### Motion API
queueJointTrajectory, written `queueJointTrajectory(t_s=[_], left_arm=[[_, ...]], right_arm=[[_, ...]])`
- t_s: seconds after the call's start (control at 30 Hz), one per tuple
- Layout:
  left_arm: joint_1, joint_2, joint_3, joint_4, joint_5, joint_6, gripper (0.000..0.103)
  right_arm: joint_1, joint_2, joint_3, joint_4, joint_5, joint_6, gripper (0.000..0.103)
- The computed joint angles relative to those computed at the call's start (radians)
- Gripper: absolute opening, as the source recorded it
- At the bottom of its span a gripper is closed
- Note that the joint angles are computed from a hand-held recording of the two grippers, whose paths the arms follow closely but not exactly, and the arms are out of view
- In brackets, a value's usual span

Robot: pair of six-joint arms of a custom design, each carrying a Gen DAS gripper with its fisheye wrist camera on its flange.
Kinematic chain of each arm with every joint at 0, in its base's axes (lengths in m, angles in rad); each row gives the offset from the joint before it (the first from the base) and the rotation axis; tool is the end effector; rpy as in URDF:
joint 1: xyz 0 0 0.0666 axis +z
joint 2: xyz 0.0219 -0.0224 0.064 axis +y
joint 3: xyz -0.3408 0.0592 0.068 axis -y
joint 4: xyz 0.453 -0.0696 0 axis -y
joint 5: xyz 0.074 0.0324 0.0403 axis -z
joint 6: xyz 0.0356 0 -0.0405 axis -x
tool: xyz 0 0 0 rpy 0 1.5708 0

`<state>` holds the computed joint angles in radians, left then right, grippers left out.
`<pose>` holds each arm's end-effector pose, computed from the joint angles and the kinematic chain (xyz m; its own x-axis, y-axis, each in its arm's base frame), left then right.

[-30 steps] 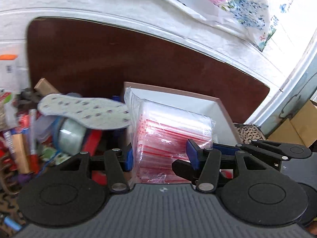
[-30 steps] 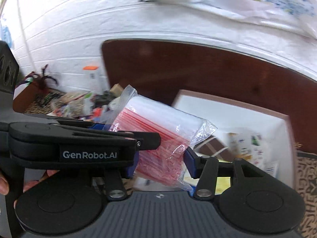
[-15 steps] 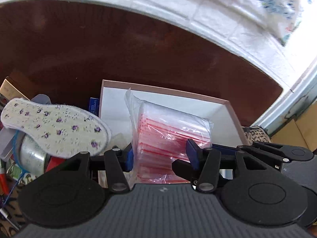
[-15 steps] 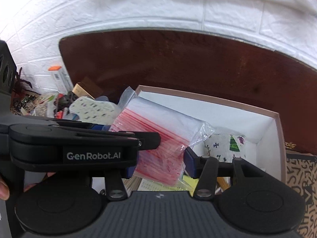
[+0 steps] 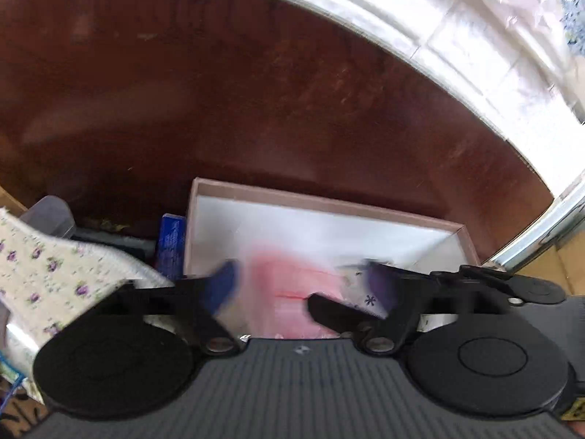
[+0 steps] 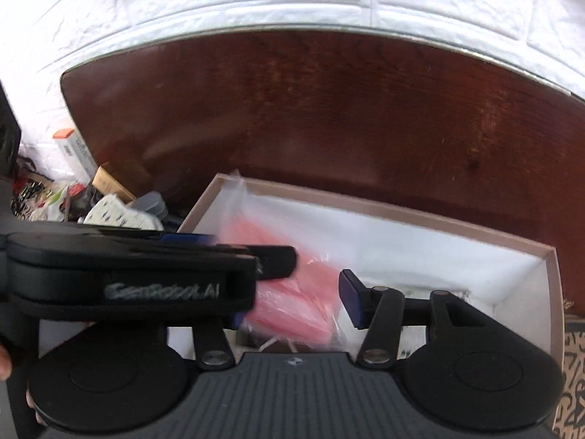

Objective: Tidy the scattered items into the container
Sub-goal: 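Lower the pink bag pack into the white box and open both grippers, then move both grippers back over the pile toward the black markers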

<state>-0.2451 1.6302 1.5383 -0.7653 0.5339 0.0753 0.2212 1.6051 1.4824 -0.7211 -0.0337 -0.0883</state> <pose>0.6061 -0.1707 0.3459 -0.7714 0.1262 -0.6238 0.4753 0.7659 -0.4329 0.6084 0.1376 0.3314 -0.7474 -0.0777 -0.6598 -0.1759 0.9808 0.0837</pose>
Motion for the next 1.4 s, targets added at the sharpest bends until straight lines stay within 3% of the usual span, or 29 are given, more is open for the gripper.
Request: queueJointTrajectory(t_s=[0.07, 0.27, 0.73, 0.87, 0.93, 1.13, 1.4], left_arm=[[-0.001, -0.037, -0.044, 0.051, -0.018, 0.01, 0.103], [0.016, -0.08, -0.066, -0.024, 0.004, -0.029, 0.103], [0.119, -0.38, -0.272, -0.09, 0.036, -0.039, 0.103], [0.109, -0.445, -0.34, -0.025, 0.015, 0.05, 0.103], [0.149, -0.498, -0.38, -0.03, 0.028, 0.055, 0.103], [0.207, -0.536, -0.433, -0.017, -0.003, 0.119, 0.103], [0.351, -0.562, -0.502, -0.057, 0.021, 0.067, 0.103]], right_arm=[[0.004, -0.009, -0.015, 0.03, 0.039, -0.002, 0.084], [0.003, -0.048, -0.056, 0.032, 0.039, -0.047, 0.093], [0.089, -0.198, -0.156, 0.023, 0.043, -0.103, 0.093], [0.142, -0.251, -0.196, 0.04, 0.06, -0.102, 0.093], [0.171, -0.278, -0.217, 0.05, 0.052, -0.1, 0.093], [0.285, -0.283, -0.223, 0.044, 0.058, -0.114, 0.093], [0.429, -0.21, -0.189, 0.032, 0.071, -0.123, 0.093]])
